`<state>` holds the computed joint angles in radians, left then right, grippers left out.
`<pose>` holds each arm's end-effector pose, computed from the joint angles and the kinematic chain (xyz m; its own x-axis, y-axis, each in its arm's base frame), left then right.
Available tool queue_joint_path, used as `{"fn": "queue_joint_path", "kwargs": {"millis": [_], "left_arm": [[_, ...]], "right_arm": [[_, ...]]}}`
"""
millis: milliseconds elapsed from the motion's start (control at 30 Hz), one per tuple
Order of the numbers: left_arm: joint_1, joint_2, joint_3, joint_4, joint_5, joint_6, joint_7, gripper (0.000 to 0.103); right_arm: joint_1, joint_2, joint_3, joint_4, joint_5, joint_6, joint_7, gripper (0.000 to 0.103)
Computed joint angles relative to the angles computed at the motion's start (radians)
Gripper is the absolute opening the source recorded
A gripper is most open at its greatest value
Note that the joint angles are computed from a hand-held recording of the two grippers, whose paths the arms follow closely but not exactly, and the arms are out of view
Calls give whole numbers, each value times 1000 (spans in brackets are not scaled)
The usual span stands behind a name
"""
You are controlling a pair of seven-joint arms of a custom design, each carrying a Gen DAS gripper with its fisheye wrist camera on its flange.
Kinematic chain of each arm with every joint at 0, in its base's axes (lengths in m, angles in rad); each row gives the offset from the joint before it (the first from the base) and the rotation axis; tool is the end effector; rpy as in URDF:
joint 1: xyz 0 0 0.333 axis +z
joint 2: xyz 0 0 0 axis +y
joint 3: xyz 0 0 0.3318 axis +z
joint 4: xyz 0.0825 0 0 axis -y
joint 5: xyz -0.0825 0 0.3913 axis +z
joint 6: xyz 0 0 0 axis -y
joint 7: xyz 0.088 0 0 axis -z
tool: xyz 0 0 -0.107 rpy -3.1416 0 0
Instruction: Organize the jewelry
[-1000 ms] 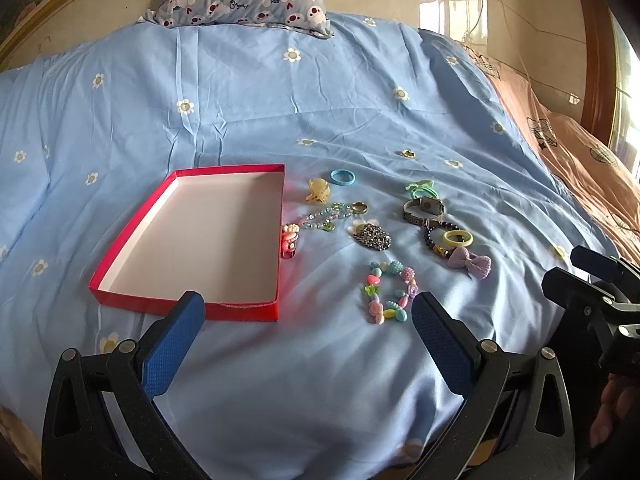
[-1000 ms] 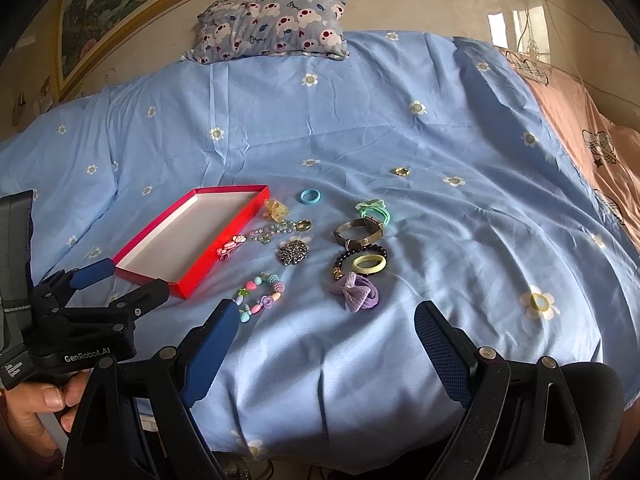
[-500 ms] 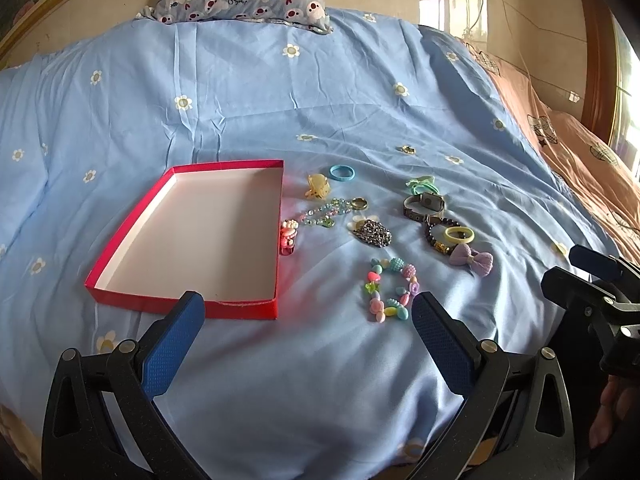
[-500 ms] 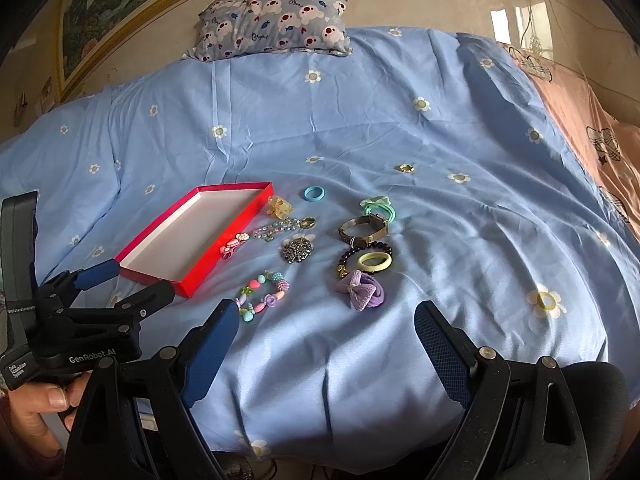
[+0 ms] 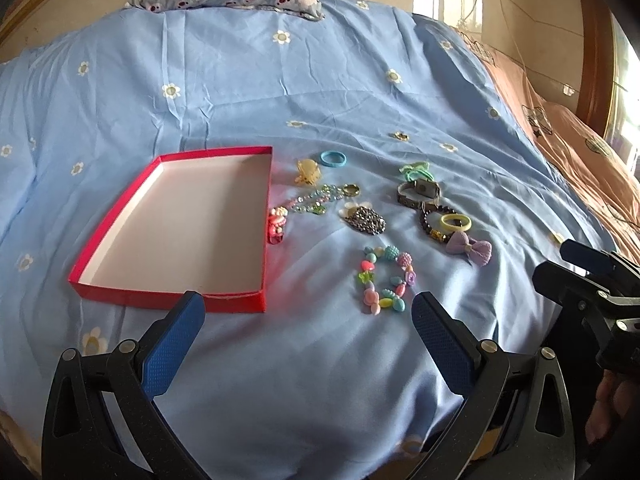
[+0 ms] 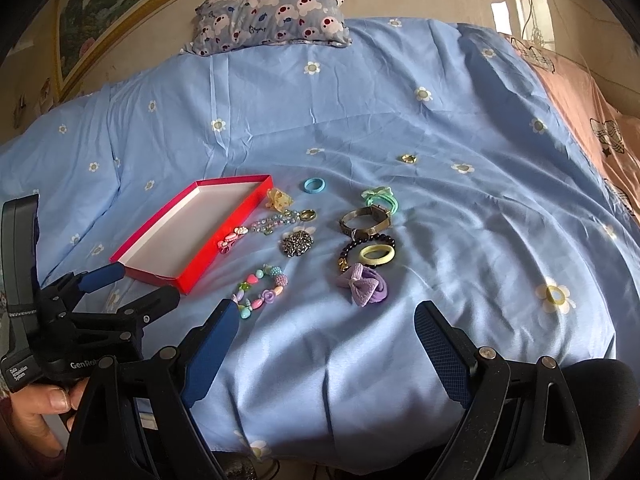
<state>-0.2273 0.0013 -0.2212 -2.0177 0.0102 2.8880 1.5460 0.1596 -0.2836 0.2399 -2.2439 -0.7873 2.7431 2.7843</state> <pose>0.5493 -0.2649 0.5676 -0.4231 -0.9060 0.0100 -0.5882 0.2662 -0.7636 0.4595 0.2366 0.5714 -0.1086 -0.9848 -0.1353 -0.5794 0.1733 -0.7964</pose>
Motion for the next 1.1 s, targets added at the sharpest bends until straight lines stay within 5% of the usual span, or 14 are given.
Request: {"fn": "queue_joint_path", "kwargs": {"millis": [267, 500, 767, 1100], "left_arm": [[2, 44, -8, 59, -133, -66, 117, 100], [11, 102, -27, 138, -244, -143, 229, 94], [11, 195, -41, 257, -257, -257, 285, 64], [16, 294, -63, 385, -269, -369, 354, 49]], "right_arm": [[9, 27, -35, -2, 73, 43, -64, 88], [14, 67, -64, 19, 154, 61, -156, 67], [24, 127, -100, 66, 226, 71, -257, 59], [70, 212, -151, 121, 432, 38, -470, 45]]}}
